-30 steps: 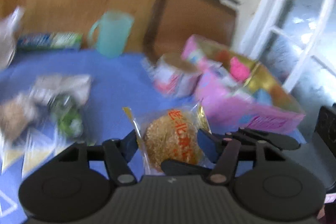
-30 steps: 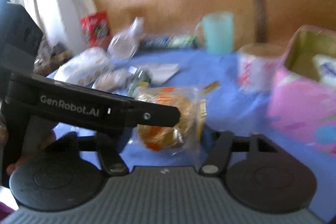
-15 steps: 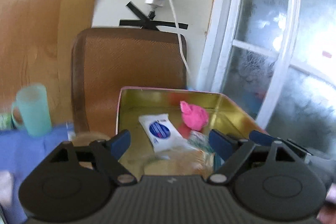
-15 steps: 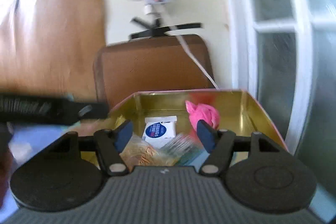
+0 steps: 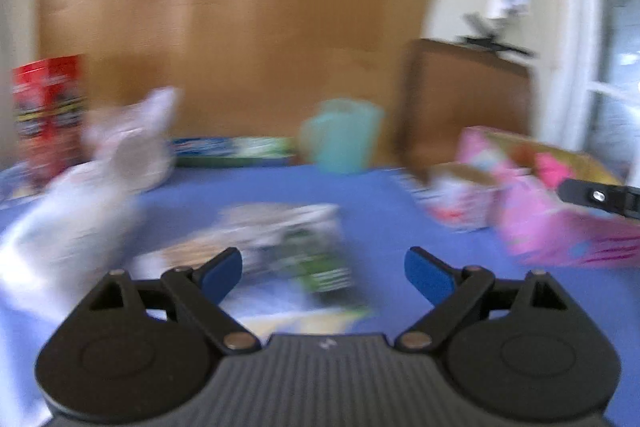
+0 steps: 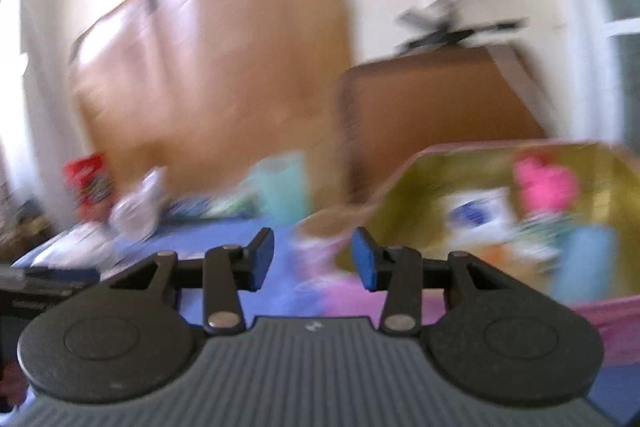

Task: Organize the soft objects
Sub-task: 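Grasp the green correction-tape roller with the right gripper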

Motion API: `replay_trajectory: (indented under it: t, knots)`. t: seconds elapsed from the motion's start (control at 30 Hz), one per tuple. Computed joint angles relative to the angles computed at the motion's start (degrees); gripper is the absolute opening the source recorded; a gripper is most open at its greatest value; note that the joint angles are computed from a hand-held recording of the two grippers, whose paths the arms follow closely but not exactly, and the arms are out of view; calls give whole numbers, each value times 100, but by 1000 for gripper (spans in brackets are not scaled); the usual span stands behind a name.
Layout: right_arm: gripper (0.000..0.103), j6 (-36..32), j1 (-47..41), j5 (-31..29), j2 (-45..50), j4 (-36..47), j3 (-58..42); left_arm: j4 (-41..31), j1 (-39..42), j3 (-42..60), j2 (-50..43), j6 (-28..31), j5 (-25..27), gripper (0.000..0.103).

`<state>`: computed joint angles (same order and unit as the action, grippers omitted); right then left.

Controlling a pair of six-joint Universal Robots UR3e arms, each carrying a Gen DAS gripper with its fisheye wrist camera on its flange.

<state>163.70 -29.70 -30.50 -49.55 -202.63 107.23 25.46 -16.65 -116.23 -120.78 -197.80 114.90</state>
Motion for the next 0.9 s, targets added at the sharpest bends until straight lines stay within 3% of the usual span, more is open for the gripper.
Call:
replay_trajectory:
  t: [0.17, 0.23, 0.27, 0.37, 0.5, 0.53, 0.57, 0.6, 0.77, 0.9]
  knots:
    - [47, -411, 1141, -747, -67, 1389, -414, 794, 763, -1214, 136, -434, -230, 93]
    - [48, -479, 1534, -1013, -22, 2066, -802, 1131, 1316, -1700, 280, -711, -999, 91]
    - [48, -505, 1699, -1123, -10, 2249, -913, 1382, 1425, -1826, 246, -825, -1114, 91]
    - [49, -647, 2120, -1472, 62, 2415, -1219, 1865, 1728, -2042, 160, -940, -1594, 91]
    - [51, -800, 2537, -1919, 299, 2617, -1744, 2286, 1864, -2165, 22, -971, -1853, 90]
    - [50, -804, 2650, -2072, 453, 2737, -2029, 2369, 1886, -2212, 24, -956, -1905, 90]
    - [37, -849, 2722, -2219, 529, 2683, -2103, 2414, 1884, -2195, -7, -947, -1927, 89]
    - [37, -859, 2761, -2362, 549, 2424, -2030, 2442, 1883, -2202, -11, -933, -1939, 89]
    - [37, -1069, 2224, -1902, -84, 2547, -1040, 2126, 1722, -2103, 149, -717, -1957, 86]
    - [37, -1399, 1417, -1079, -726, 2978, -9, 1336, 1426, -1719, 445, -550, -2809, 86]
